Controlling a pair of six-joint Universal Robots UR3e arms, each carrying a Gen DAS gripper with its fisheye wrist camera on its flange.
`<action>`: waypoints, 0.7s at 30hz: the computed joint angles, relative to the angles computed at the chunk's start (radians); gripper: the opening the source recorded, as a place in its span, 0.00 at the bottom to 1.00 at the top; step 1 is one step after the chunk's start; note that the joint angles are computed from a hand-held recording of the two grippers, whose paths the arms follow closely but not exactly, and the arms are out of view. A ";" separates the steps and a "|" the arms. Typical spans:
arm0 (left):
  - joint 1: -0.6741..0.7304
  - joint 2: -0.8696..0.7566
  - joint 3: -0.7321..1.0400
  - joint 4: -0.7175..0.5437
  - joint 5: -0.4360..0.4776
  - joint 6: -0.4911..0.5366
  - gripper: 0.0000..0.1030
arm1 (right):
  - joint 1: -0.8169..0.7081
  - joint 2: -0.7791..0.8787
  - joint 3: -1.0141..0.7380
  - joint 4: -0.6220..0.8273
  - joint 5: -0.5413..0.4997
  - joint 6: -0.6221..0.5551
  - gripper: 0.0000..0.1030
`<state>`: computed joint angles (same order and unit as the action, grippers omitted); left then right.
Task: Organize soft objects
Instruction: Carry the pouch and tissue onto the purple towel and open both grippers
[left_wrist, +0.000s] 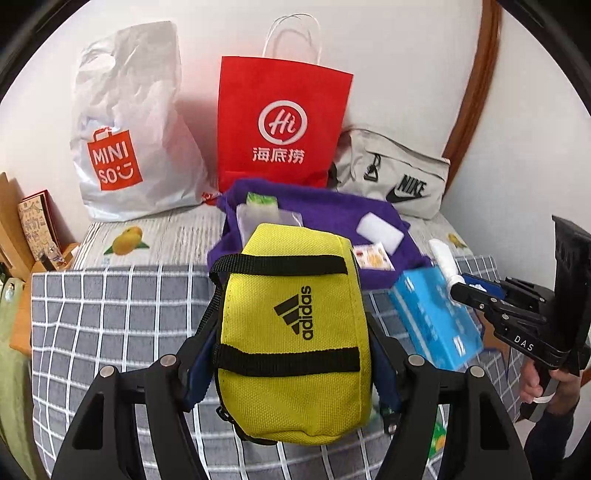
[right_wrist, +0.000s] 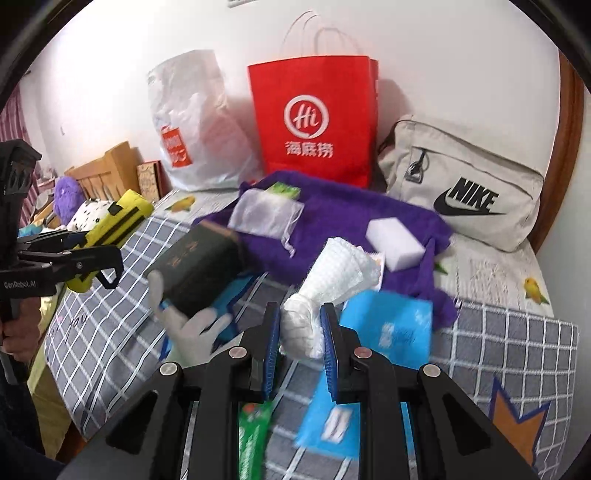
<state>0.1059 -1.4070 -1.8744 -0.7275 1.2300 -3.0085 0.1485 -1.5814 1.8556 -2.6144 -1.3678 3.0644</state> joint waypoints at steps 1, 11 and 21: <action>-0.005 -0.029 0.030 0.000 0.004 -0.005 0.67 | -0.016 0.016 -0.019 0.004 0.015 -0.005 0.22; -0.101 -0.440 0.484 -0.081 0.091 -0.060 0.67 | -0.096 0.250 -0.290 0.065 0.085 -0.055 0.22; -0.175 -0.839 1.061 -0.334 0.110 -0.080 0.67 | -0.108 0.536 -0.640 0.220 0.180 -0.082 0.22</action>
